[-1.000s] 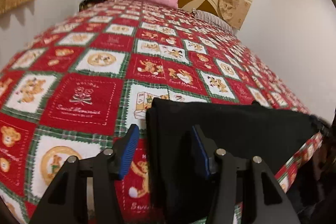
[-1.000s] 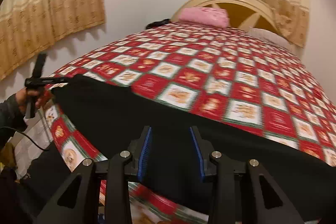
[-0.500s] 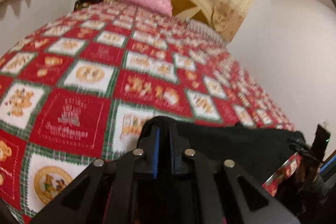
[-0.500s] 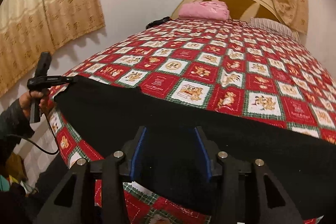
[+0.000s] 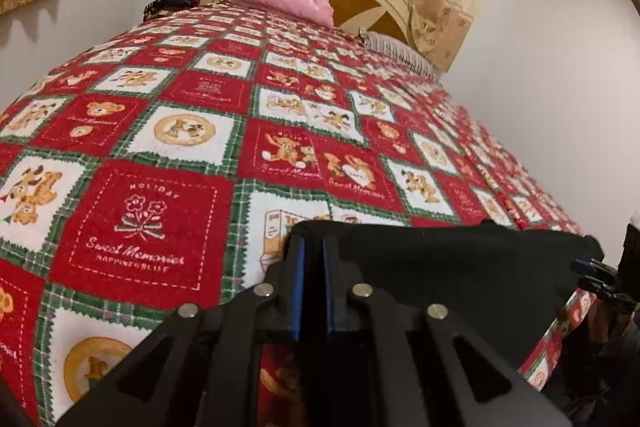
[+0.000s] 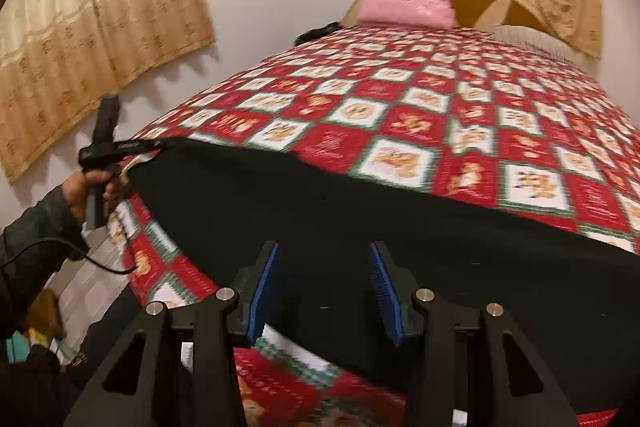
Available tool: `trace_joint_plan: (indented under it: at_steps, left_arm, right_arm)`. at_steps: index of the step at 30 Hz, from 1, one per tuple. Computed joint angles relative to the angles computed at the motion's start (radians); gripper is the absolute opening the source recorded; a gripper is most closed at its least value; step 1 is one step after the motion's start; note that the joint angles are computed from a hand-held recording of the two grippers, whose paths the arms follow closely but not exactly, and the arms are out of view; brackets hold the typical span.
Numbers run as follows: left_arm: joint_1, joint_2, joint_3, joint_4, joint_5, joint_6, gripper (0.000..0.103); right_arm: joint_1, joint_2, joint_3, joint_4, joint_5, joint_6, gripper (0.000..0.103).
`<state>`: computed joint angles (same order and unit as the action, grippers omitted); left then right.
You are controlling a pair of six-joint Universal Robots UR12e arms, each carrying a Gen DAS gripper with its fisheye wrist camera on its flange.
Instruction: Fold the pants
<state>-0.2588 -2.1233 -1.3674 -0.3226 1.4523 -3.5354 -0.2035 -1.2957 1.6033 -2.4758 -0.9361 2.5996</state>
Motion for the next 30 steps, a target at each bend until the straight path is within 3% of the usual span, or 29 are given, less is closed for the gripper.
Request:
trace_joint_plan:
  at_steps: [2,4,7,8,11,14,18,21,24,30]
  left_arm:
    - [-0.001,0.003,-0.002,-0.009,0.001,0.006,0.011]
    - [-0.009,0.013,-0.011,-0.015,0.055,0.026,0.018]
    - [-0.020,0.040,-0.039,0.002,0.131,0.047,0.022]
    - [-0.027,0.050,-0.050,0.025,0.166,0.060,0.025]
    - [-0.041,0.066,-0.070,0.111,0.196,0.070,0.051]
    - [-0.051,0.056,-0.052,0.144,0.151,0.074,0.054]
    - [-0.065,0.016,0.000,0.121,0.071,0.097,0.054]
    - [-0.078,-0.008,0.022,0.066,0.049,0.124,0.054]
    - [-0.084,-0.022,0.031,-0.039,0.051,0.142,0.053]
    - [-0.077,-0.020,0.003,0.027,0.022,0.142,0.055]
  right_arm:
    - [0.013,0.003,-0.009,0.043,-0.015,-0.034,0.048]
    - [0.032,0.012,-0.031,0.122,-0.075,-0.075,0.049]
    - [0.033,0.016,-0.035,0.130,-0.087,-0.094,0.049]
    - [0.030,0.016,-0.040,0.140,-0.074,-0.102,0.049]
    - [0.025,0.025,-0.068,0.147,-0.034,-0.105,0.049]
    - [0.033,0.055,-0.121,0.155,0.000,-0.087,0.049]
    - [0.063,0.118,-0.218,0.192,0.016,-0.040,0.049]
    - [0.084,0.159,-0.272,0.208,-0.006,-0.001,0.049]
    - [0.089,0.201,-0.329,0.274,0.021,0.057,0.049]
    - [0.093,0.287,-0.429,0.362,0.070,0.196,0.049]
